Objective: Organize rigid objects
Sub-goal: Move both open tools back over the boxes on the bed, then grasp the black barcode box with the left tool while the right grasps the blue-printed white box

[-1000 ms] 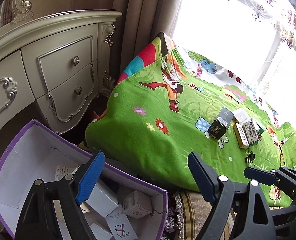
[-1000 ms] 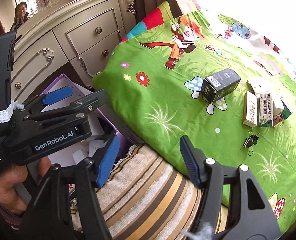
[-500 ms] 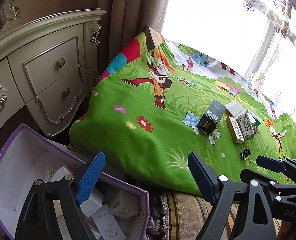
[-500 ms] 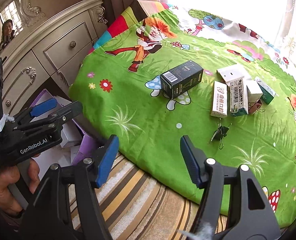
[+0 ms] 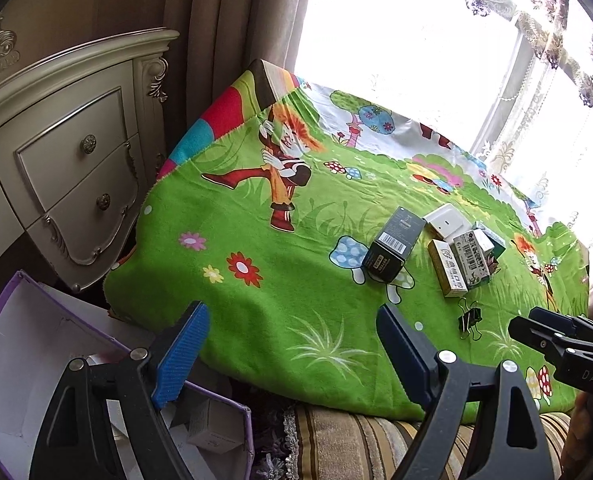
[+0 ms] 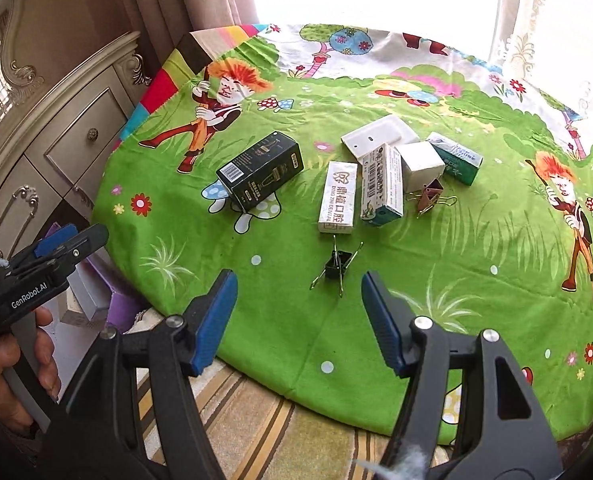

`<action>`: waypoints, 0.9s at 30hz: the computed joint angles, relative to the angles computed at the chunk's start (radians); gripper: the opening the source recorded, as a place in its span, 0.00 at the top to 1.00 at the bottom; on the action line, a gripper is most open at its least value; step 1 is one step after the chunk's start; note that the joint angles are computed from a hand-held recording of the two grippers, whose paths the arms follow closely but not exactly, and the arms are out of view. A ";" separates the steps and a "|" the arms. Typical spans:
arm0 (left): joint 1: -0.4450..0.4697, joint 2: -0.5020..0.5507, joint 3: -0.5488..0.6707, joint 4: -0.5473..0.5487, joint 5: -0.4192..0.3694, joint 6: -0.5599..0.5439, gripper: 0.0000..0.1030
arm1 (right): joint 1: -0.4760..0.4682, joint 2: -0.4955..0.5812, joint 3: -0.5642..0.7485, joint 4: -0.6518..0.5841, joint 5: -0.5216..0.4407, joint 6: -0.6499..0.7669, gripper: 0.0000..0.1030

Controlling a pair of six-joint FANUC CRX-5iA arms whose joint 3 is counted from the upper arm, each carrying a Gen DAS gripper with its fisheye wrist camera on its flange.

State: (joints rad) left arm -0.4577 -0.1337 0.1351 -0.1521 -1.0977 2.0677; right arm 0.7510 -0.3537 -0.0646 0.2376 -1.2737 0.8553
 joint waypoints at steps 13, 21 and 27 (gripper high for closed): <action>-0.015 0.187 0.136 0.138 0.064 -0.232 0.16 | -0.130 0.000 -0.014 -0.003 0.013 -0.008 0.31; -0.018 0.331 0.260 0.160 0.020 -0.321 0.16 | -0.227 0.045 0.032 -0.110 0.062 0.066 0.31; -0.016 0.398 0.317 0.175 -0.009 -0.360 0.16 | -0.322 0.112 0.099 -0.280 0.088 0.161 0.31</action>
